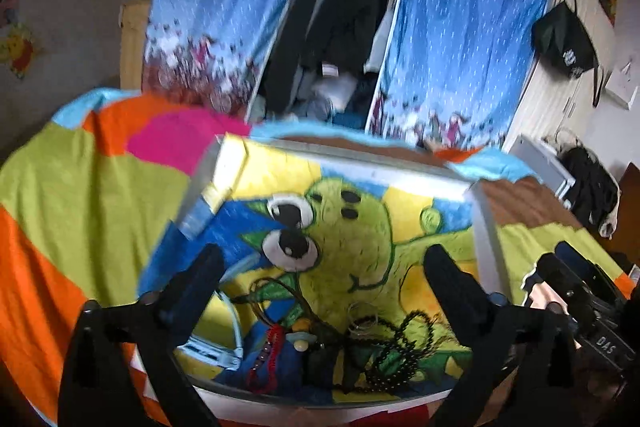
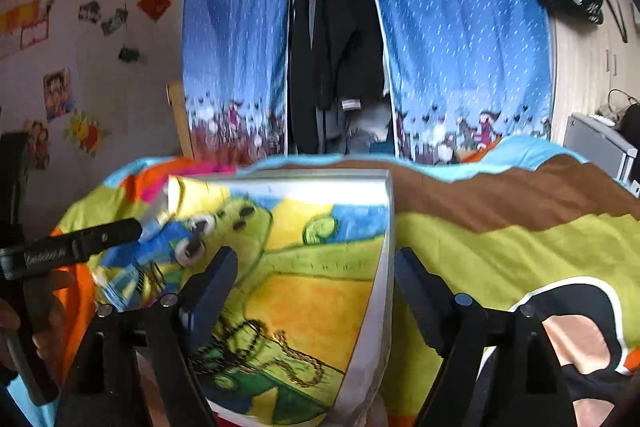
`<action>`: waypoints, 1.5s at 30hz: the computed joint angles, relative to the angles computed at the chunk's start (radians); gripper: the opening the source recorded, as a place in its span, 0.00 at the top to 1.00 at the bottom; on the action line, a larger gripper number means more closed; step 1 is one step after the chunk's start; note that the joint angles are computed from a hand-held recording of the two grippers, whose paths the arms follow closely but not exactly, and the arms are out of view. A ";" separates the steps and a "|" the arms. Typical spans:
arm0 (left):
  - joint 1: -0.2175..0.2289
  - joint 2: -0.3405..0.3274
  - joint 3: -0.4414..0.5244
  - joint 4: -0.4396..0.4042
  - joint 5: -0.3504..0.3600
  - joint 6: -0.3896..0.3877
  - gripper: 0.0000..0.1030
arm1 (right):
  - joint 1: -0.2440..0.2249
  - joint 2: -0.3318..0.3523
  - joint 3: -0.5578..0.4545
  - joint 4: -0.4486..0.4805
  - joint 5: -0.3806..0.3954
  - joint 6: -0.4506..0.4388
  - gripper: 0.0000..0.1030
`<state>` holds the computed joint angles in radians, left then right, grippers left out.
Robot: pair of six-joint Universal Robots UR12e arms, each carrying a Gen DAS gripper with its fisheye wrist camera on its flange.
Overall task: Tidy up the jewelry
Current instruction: 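Withdraw both tools from the tray toward the remaining items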
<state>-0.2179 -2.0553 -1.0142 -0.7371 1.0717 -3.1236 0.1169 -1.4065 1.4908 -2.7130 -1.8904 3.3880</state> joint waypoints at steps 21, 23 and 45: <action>0.110 0.272 -0.293 0.210 -0.120 0.023 0.02 | 0.183 -0.089 0.049 -0.254 -0.145 -0.097 0.00; 0.124 0.298 -0.319 0.220 -0.131 0.020 0.02 | 0.199 -0.098 0.058 -0.260 -0.155 -0.092 0.00; 0.220 0.517 -0.633 0.210 -0.131 0.232 0.01 | 0.329 -0.188 0.229 -0.180 -0.264 -0.017 0.00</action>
<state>0.0018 -1.5381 -1.6469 -0.5267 0.9408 -2.8913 0.4458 -1.5944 1.7198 -2.8926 -2.1547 3.3707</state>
